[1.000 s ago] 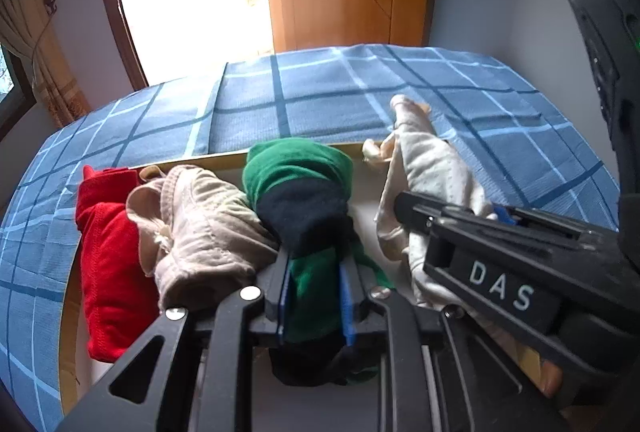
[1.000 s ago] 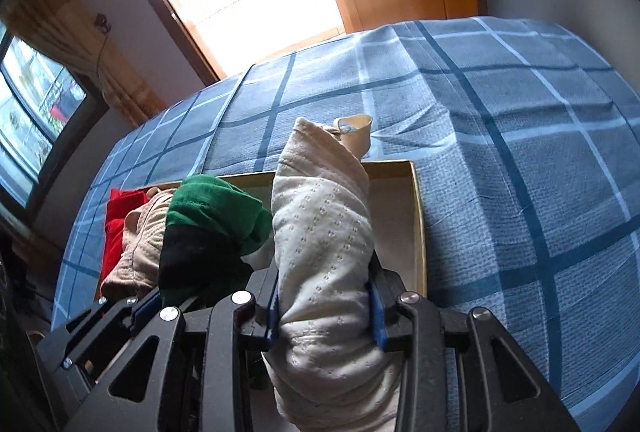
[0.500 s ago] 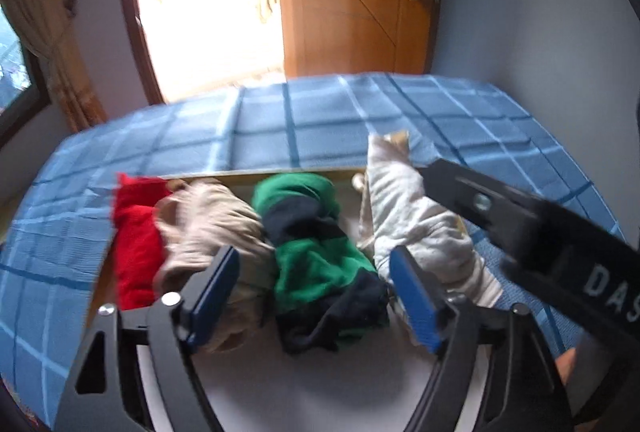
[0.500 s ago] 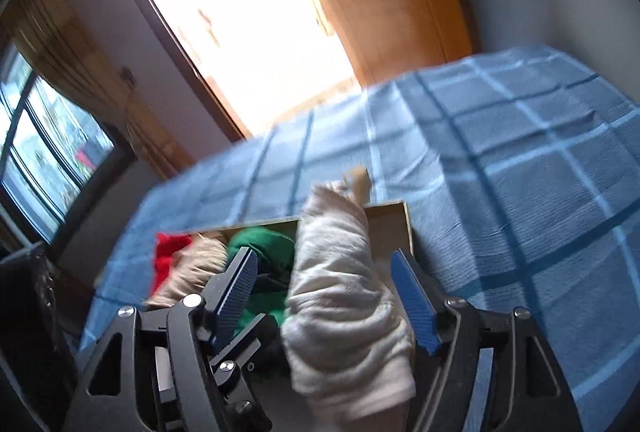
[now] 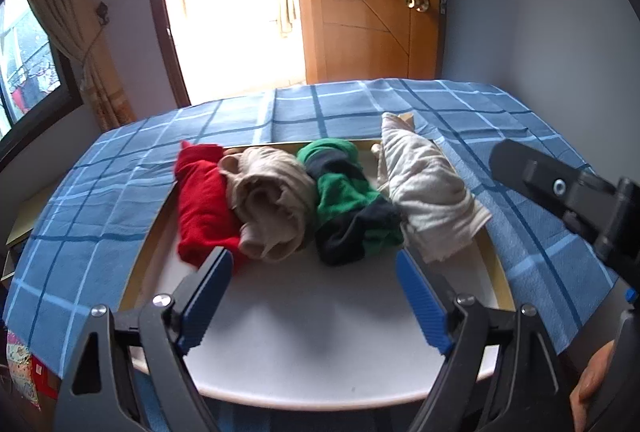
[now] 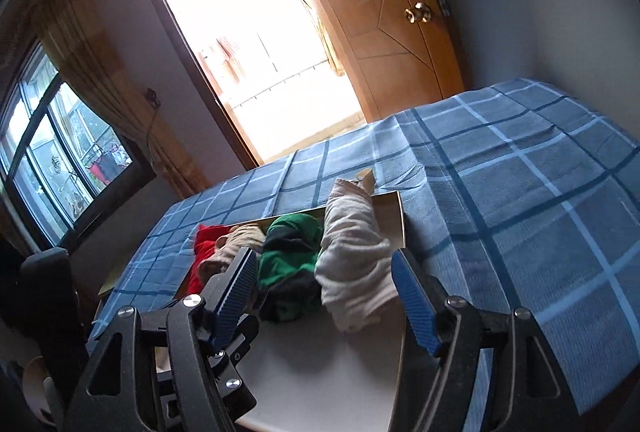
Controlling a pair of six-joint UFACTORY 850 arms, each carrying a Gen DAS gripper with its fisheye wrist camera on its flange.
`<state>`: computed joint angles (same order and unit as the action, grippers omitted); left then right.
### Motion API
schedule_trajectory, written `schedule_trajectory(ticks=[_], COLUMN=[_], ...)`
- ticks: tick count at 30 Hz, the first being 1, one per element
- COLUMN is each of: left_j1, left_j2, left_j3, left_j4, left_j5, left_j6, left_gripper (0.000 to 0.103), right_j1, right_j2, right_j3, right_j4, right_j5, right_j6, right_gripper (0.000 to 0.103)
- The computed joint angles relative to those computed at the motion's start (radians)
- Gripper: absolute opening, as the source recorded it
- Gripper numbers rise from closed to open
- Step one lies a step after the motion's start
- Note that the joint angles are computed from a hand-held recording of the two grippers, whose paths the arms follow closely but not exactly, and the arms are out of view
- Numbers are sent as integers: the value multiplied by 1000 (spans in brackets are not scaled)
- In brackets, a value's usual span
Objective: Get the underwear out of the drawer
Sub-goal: 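Lower both garments into the white tray and open both tools, then withdraw both open tools from the tray down toward the drawer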
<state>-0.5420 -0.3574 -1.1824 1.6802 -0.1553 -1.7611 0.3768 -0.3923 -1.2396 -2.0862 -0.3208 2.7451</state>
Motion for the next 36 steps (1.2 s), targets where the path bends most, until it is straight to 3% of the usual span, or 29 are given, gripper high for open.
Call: schedule_trajectory(ticks=[7, 21, 36], left_j1=[-6, -10, 0], left_j2=[64, 120, 206], left_j3=[86, 187, 359], left_j4=[244, 413, 641], left_j5=[-43, -69, -186], left_j6=[-244, -420, -643], left_gripper=[85, 87, 91], right_j1=[46, 99, 206], right_j2=[42, 82, 116], right_j3=[58, 138, 235], right_j4=[-11, -9, 39], right_j5=[-61, -130, -328], right_j6=[14, 29, -52], right_gripper=[72, 72, 72])
